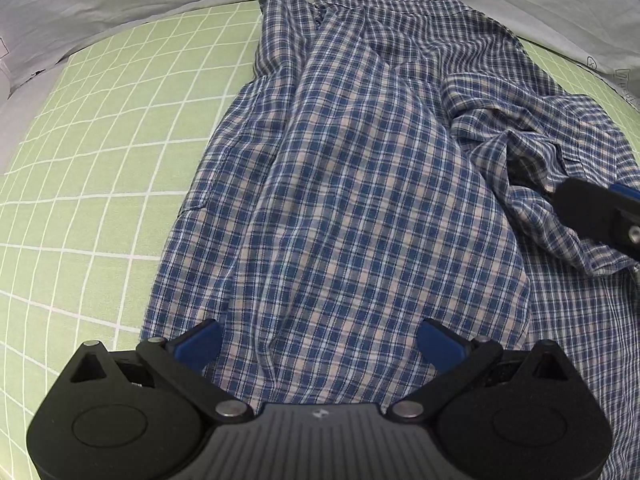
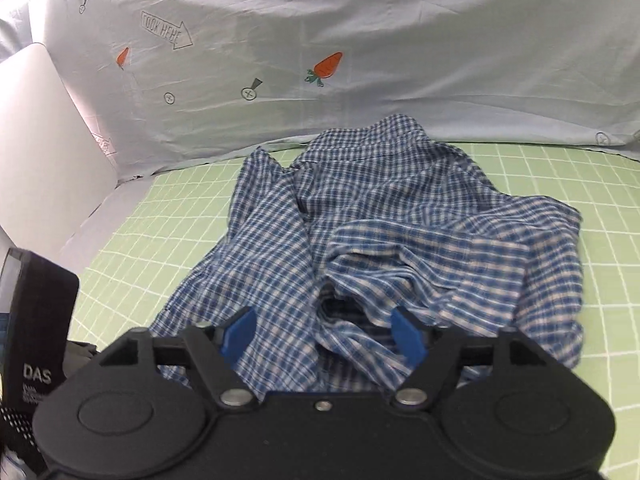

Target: Fold clothes

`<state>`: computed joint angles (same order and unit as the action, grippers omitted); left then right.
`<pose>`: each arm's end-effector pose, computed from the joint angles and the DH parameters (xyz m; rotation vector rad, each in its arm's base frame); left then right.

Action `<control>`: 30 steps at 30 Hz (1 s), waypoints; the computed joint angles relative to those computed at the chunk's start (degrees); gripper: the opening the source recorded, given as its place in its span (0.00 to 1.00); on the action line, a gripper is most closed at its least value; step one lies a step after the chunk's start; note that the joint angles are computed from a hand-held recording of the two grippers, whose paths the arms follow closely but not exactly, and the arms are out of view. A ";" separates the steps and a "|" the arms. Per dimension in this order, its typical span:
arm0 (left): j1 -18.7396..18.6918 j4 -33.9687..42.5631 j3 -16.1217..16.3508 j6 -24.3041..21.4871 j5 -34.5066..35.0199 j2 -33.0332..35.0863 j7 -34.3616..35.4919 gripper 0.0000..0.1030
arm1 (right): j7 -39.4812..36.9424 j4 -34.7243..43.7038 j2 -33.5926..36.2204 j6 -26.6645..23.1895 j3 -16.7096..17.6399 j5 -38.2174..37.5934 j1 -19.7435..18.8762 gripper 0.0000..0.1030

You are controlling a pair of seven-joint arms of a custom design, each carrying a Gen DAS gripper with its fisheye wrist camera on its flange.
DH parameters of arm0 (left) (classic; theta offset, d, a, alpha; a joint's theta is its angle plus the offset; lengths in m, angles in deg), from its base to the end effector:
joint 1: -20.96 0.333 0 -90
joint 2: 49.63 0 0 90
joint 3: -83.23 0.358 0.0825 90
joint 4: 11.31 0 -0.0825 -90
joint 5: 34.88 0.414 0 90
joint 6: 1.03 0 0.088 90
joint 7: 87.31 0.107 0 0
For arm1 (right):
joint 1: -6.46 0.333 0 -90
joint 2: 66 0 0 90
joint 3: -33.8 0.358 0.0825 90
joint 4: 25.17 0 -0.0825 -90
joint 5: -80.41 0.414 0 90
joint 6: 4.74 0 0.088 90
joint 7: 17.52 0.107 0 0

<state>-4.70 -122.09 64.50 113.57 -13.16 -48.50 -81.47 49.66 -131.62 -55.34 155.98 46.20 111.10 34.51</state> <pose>0.4444 -0.4020 0.5131 -2.4613 1.3888 -0.2255 0.5453 0.4191 0.5334 -2.0697 1.0319 -0.1414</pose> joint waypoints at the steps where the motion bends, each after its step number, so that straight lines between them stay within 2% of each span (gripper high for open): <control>1: -0.10 -0.63 -0.08 -0.02 0.02 -0.66 -0.18 1.00 | 3.13 -2.36 -1.43 1.76 -1.60 -3.78 1.00 0.92; 3: -0.04 -2.50 -0.12 0.02 -0.36 -2.55 -0.17 1.00 | 11.59 -7.06 -4.27 4.61 -4.78 -13.39 2.61 0.96; 5: -0.26 -3.16 -0.62 -0.25 -0.18 -3.49 -1.05 1.00 | 22.98 -11.66 -7.31 5.25 -7.36 -24.58 2.90 0.98; 8: -0.72 -3.59 -1.38 -0.94 1.05 -4.31 -2.61 1.00 | 36.07 -18.08 -12.15 4.09 -7.76 -35.35 0.33 0.99; 11: -1.65 -4.56 -2.34 -2.15 0.78 -5.80 -4.02 1.00 | 44.45 -23.54 -16.70 2.20 -5.88 -40.42 -3.57 0.99; 16: -3.04 -6.18 -3.40 -2.70 -1.24 -7.09 -5.38 1.00 | 47.54 -29.51 -21.94 0.34 -3.08 -38.67 -7.71 0.98; 19: -3.78 -7.56 -3.80 -2.51 -2.59 -8.26 -6.15 1.00 | 46.52 -31.56 -24.11 -1.10 -2.25 -35.80 -8.25 0.86; 21: -4.13 -8.32 -4.04 -2.30 -3.13 -8.86 -6.62 1.00 | 46.20 -32.75 -25.48 -1.99 -1.56 -34.62 -8.50 0.74; 25: -4.66 -9.59 -4.35 -1.51 -3.79 -9.54 -7.18 1.00 | 46.03 -35.00 -28.01 -2.16 -0.04 -33.52 -8.96 0.71; 26: -4.83 -10.03 -4.44 -1.43 -4.12 -9.89 -7.21 1.00 | 47.45 -35.22 -28.51 -2.47 1.08 -34.58 -9.90 0.65; 28: -5.12 -11.05 -4.48 -1.01 -4.96 -10.75 -7.06 1.00 | 50.24 -35.61 -29.49 -3.18 2.83 -36.42 -11.26 0.45; 29: -5.22 -11.48 -4.54 -0.87 -5.23 -11.17 -7.06 1.00 | 51.43 -35.78 -29.94 -3.54 3.27 -36.70 -11.51 0.25; 30: -5.36 -11.90 -4.66 -0.78 -5.42 -11.65 -7.06 1.00 | 52.63 -35.95 -30.38 -3.91 3.67 -36.98 -11.72 0.08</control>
